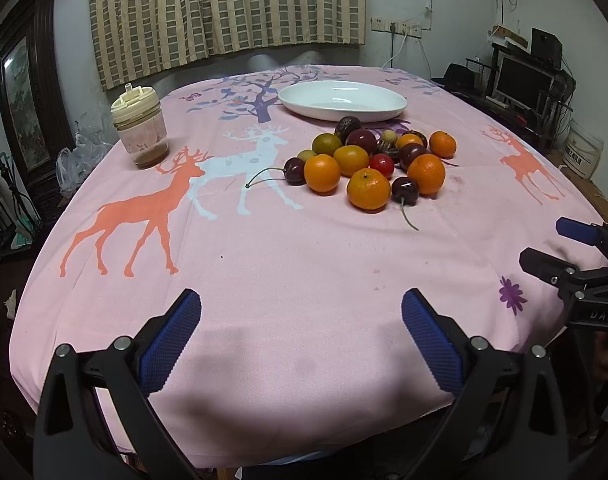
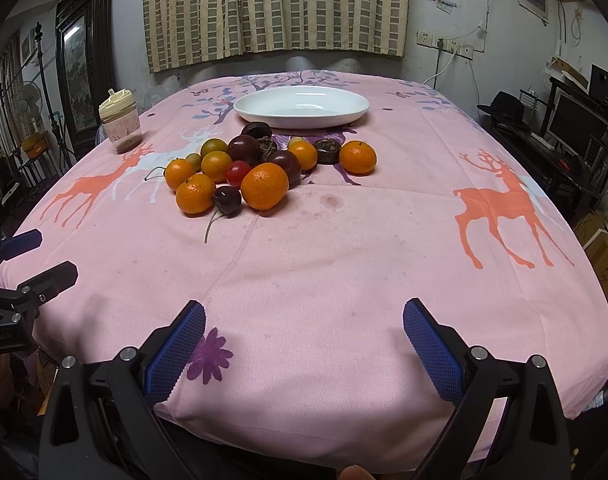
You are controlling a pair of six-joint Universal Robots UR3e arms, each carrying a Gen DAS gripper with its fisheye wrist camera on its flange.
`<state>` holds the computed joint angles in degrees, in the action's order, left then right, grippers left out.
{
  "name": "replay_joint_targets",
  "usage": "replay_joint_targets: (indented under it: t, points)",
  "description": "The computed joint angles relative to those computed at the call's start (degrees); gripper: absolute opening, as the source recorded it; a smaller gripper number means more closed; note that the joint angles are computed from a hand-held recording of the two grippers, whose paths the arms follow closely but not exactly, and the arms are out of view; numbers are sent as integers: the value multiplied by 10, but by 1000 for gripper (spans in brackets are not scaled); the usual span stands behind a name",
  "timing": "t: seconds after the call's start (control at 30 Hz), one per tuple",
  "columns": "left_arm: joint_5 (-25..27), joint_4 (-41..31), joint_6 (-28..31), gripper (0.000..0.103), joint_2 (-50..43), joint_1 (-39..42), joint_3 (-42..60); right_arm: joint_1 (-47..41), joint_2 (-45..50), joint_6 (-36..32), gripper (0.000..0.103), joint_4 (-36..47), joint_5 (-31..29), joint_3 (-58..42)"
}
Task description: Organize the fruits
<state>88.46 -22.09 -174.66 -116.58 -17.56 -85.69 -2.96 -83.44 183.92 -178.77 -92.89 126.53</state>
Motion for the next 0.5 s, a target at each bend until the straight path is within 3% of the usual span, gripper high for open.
replay_joint_targets:
  t: [0.5]
  points:
    - [0,4,2,98,0,0,-3,-3,-1,-1,99,-7,5,7]
